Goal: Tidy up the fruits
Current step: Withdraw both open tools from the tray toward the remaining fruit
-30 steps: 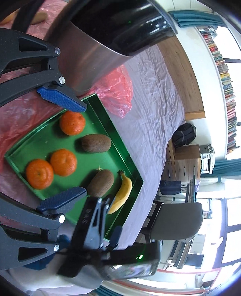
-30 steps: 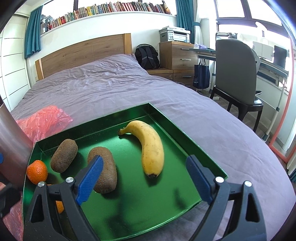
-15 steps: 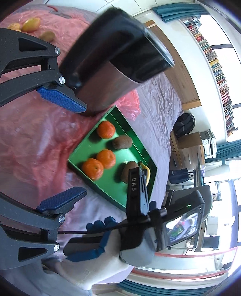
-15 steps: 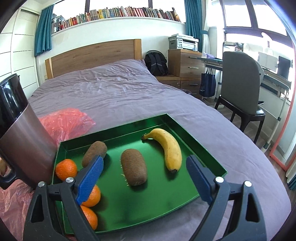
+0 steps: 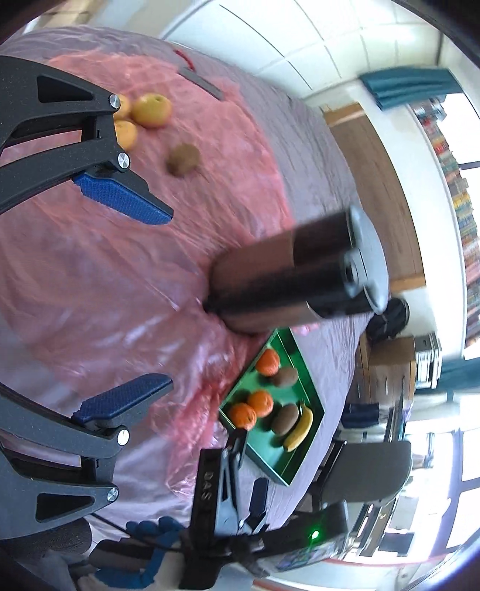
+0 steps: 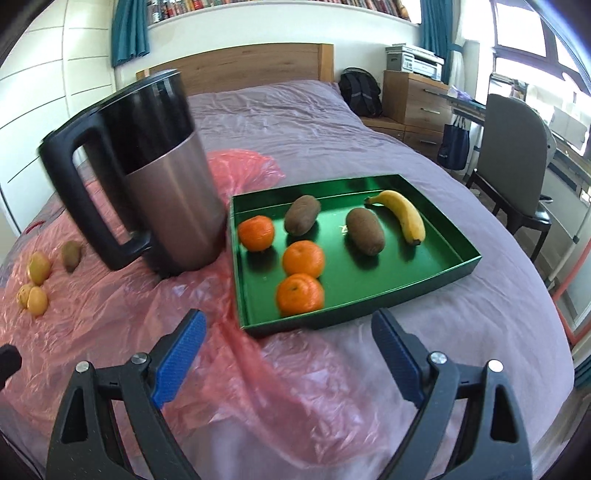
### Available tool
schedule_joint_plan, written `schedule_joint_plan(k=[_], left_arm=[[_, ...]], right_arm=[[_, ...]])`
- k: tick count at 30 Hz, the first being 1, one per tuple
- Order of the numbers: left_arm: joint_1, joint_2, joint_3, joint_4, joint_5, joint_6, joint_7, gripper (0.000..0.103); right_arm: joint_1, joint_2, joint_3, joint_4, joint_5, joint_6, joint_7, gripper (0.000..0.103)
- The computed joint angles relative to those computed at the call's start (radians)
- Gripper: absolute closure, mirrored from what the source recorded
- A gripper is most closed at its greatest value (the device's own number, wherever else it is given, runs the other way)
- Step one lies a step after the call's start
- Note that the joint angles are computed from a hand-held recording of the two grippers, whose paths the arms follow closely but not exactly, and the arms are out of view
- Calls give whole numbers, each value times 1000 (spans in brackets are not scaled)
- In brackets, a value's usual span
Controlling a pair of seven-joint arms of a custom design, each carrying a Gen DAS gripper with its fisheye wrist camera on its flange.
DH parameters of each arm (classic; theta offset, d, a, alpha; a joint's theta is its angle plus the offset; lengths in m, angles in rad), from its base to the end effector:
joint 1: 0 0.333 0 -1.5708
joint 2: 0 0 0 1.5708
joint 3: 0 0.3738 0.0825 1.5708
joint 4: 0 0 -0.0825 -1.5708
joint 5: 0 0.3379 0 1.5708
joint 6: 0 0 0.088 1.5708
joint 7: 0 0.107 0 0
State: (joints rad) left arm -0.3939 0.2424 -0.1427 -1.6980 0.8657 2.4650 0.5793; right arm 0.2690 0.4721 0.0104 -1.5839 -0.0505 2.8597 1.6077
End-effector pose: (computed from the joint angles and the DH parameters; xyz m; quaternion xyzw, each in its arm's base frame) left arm 0.5583 -0.3205 0.5833 -0.6209 0.6721 -0.2330 0.3293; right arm 0.6908 0.1992 0.5328 -0.7357 0.5529 -0.2408 0.3084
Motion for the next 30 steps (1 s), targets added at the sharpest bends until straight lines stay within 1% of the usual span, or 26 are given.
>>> schedule_joint_plan(k=[1, 3, 7, 11, 15, 18, 19, 20, 22, 24, 25, 30], left_arm=[[2, -25, 3, -30, 0, 0, -17, 24], [17, -80, 0, -87, -9, -8, -49, 24], [63, -173, -18, -189, 3, 0, -139, 24], [122, -265, -43, -283, 16, 17, -218, 24], [190, -370, -69, -376, 65, -3, -305, 24], [247, -450, -84, -444, 72, -34, -338, 24], [268, -479, -87, -468, 74, -43, -350, 24], [290, -509, -90, -493, 78, -55, -361, 24], [336, -567, -95, -540, 93, -80, -385, 24], [379, -612, -101, -578, 105, -103, -410, 24], [402, -639, -96, -601, 108, -112, -421, 24], [494, -727, -64, -690, 97, -114, -445, 24]], right_arm=[[17, -27, -6, -34, -16, 4, 2, 0], [27, -67, 10, -77, -26, 0, -16, 0], [59, -147, 20, -164, -50, 20, -22, 0], [73, -215, 45, -223, -49, 20, -31, 0], [91, -276, 68, -270, -51, 21, -46, 0], [104, -298, 87, -278, -40, 12, -54, 0], [99, -302, 104, -277, -6, 8, -73, 0], [87, -305, 132, -274, 57, 5, -110, 0], [92, -307, 149, -266, 110, 1, -142, 0], [132, -302, 127, -252, 54, -6, -109, 0], [146, -300, 122, -245, 32, -11, -100, 0], [188, -268, 134, -186, 8, -40, -98, 0]])
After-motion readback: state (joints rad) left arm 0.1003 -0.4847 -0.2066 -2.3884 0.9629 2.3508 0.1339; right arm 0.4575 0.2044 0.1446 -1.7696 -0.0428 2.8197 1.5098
